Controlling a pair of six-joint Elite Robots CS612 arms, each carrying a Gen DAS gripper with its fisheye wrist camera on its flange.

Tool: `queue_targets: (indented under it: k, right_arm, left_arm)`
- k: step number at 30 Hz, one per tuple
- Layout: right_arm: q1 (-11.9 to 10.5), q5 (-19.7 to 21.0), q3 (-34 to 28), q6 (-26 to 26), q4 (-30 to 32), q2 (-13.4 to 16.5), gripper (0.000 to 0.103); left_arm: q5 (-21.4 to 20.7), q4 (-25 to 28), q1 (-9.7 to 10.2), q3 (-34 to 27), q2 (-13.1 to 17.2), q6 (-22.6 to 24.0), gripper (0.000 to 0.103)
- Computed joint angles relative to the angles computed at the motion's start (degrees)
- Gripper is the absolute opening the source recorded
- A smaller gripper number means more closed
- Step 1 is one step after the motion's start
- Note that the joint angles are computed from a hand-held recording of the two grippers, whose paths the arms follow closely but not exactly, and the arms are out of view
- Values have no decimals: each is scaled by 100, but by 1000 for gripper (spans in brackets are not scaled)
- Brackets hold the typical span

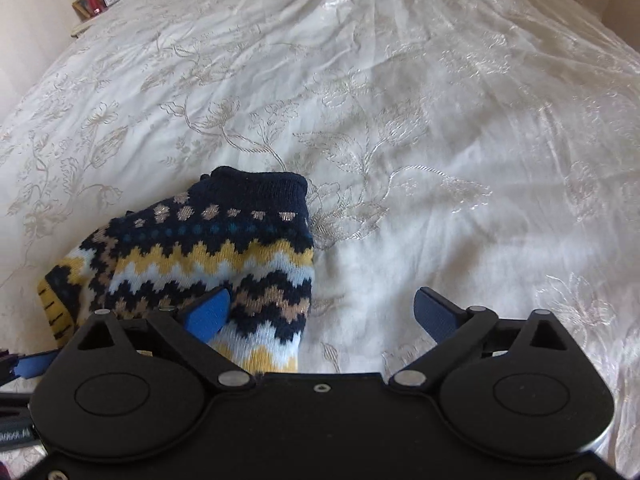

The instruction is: Fold small clothes

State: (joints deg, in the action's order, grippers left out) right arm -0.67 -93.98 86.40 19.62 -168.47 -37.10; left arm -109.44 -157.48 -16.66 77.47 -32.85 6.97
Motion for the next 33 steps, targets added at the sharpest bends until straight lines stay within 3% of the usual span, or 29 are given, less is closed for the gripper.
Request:
queue_targets:
  k: [5,12,17,20,23,26,29,33]
  right_arm:
    - [145,-347,568,122,-273,-230,99]
    - [268,-557,368,168,24,6,101]
    - [276,-605,468,-308,-295,-68,102]
    - [217,-405,711,-229,-634,-209,102]
    - [176,-232,1018,-193,-1033,-392,102]
    - [129,59,1337,-136,-1451,-582,102]
    - [106,225,1548,-126,-1646,-734,102]
    - [68,483,1794,-109,-1971,-905,102]
  left_arm:
    - [-92,-115,23,33,15,95,57]
    - [29,-362,-10,130,7,207,58]
    - [207,-312,-61,161,-58,259,61]
    - [474,-208,-102,265,-186,234,83]
    - [693,-370,-116,512,-367,138,86]
    - [906,-691,-149,859,-596,161,102]
    - [1239,-960,-233,1199,-840,172,102]
    - [1388,-1149,-307,1583,-1148,143,102]
